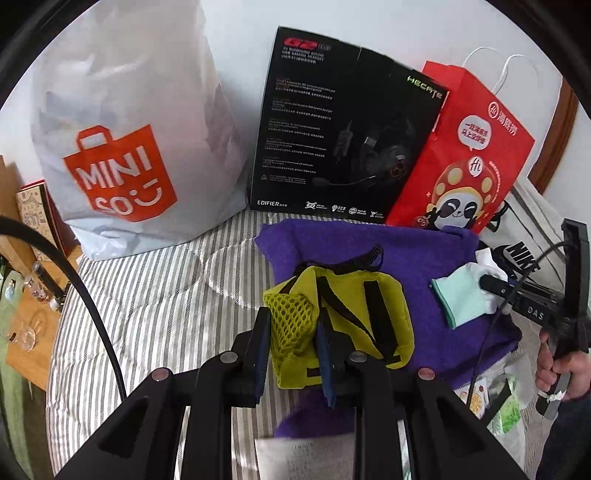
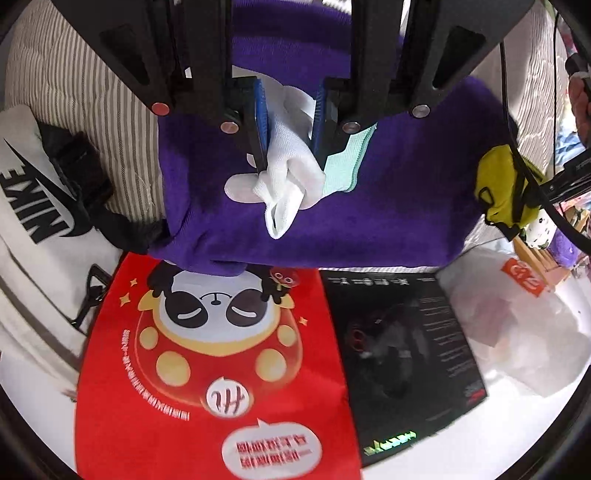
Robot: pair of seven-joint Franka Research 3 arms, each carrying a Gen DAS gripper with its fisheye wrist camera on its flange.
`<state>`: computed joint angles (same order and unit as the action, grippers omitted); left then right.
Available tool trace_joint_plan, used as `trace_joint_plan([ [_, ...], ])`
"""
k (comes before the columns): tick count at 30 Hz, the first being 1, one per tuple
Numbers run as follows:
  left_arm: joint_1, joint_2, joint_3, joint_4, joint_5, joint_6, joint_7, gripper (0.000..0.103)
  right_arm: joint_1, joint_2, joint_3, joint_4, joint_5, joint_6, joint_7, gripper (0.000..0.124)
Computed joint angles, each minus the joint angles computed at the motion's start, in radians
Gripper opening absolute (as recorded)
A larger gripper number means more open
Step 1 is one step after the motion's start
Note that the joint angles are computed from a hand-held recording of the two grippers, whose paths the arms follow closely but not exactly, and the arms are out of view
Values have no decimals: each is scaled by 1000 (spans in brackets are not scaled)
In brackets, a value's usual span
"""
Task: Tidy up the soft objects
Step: 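Carry the yellow bag with the left gripper while the right carries the glove onto the purple towel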
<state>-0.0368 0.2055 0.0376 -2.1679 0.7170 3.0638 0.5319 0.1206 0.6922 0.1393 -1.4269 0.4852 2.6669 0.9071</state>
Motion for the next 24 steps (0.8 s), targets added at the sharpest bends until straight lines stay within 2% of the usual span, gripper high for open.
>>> trace_joint_plan([
  [3, 27, 34, -34, 34, -65, -7, 66, 23, 23, 72, -25, 105, -38, -50, 48, 21],
  [8, 36, 101, -60, 103, -155, -25, 166, 23, 57, 169, -68, 251, -128, -138, 127, 21],
  [15, 58, 201, -112, 212, -298, -57, 309, 23, 54, 202, -56, 304, -165, -173, 128, 21],
  [24, 0, 296, -83, 342, -338, -135, 364, 23, 44, 232, -41, 344, -161, -202, 101, 22],
])
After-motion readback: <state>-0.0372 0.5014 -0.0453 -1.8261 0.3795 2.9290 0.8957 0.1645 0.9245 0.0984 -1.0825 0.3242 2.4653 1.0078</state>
